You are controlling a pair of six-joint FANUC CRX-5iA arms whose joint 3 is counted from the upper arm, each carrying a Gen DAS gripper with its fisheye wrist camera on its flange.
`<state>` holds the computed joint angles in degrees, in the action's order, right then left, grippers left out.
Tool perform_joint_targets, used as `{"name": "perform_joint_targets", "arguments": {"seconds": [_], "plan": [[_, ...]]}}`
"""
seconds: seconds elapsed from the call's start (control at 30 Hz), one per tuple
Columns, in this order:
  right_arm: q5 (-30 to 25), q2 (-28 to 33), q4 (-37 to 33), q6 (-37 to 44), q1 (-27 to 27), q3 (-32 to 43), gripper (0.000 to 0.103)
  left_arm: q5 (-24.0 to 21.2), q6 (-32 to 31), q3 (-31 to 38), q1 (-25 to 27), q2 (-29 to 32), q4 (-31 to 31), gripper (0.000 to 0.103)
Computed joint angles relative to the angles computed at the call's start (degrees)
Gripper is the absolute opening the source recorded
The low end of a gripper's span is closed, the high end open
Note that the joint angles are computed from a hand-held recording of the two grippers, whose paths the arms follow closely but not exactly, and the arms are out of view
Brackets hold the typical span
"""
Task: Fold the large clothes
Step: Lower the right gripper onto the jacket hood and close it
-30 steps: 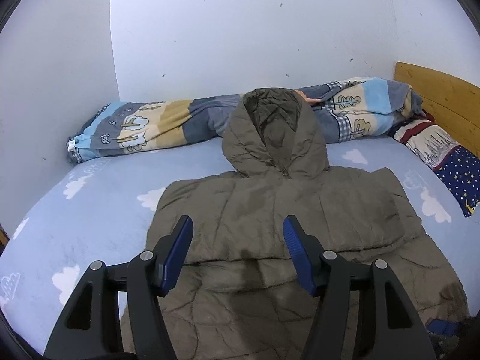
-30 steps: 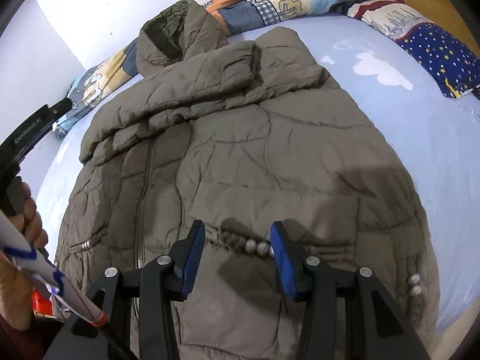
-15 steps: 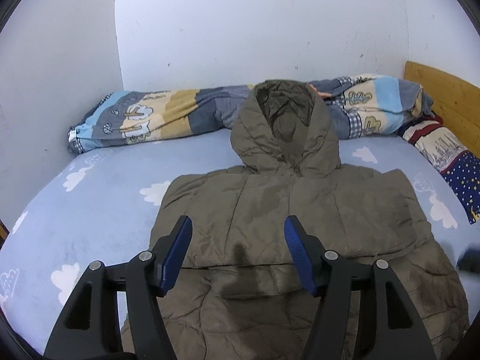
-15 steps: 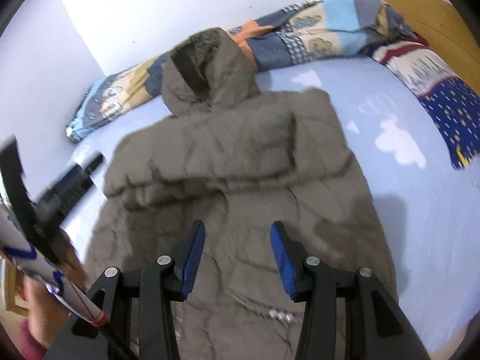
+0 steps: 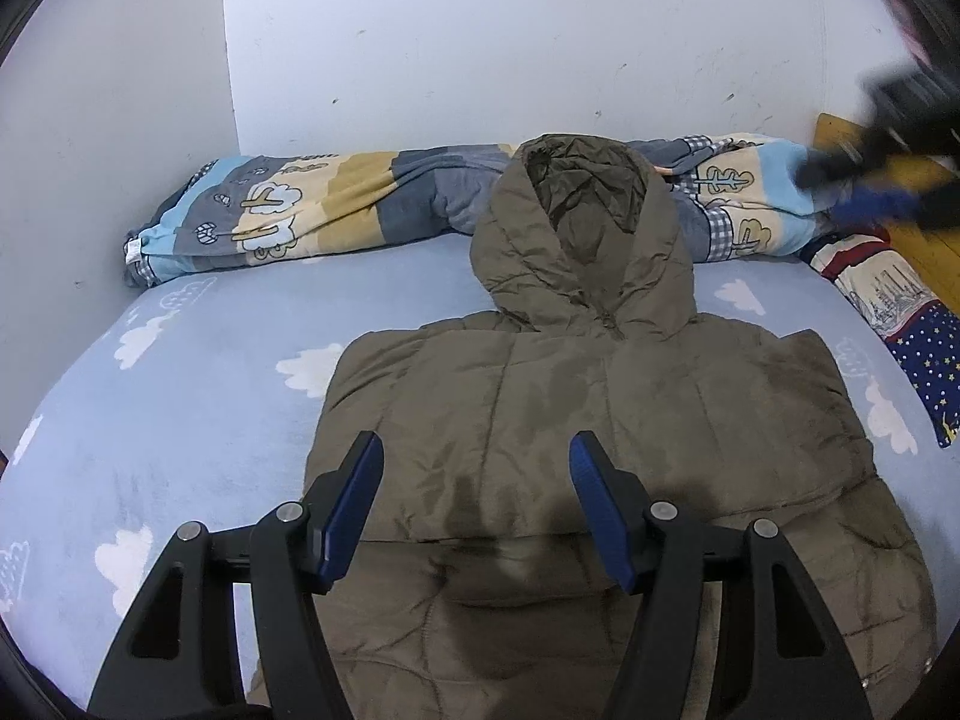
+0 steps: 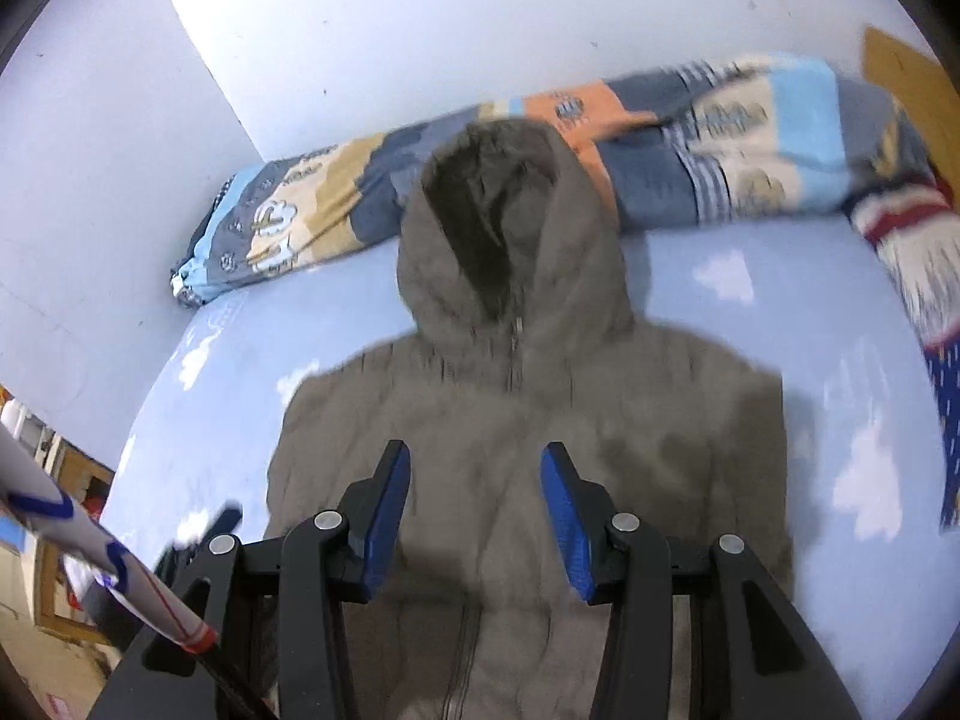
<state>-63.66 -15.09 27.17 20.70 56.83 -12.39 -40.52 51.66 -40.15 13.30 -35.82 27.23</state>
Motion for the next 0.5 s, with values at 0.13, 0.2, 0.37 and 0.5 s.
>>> {"name": "perform_joint_targets", "arguments": {"seconds": [0.13,0.2,0.37,0.5], "plan": [[2.12,5.90,-2.09,6.49,-7.35,7.08,0.051,0.02,-2.22,-0.28,1.04,0.71,1.57,0.064],[2.85,9.15,-3.47,9.83,-10.99,10.71,0.052,0.31,-2.45,-0.39,1.21,1.03,2.05,0.064],[3.53,18.01,-6.05,15.36,-17.82,19.72,0.053,0.79,-6.13,-1.93,1.59,0.84,6.16,0.064],[3.45,25.49,-6.37,17.64,-21.55,25.41,0.055,3.41,-8.87,-3.12,1.50,0.53,6.10,0.064]]}}
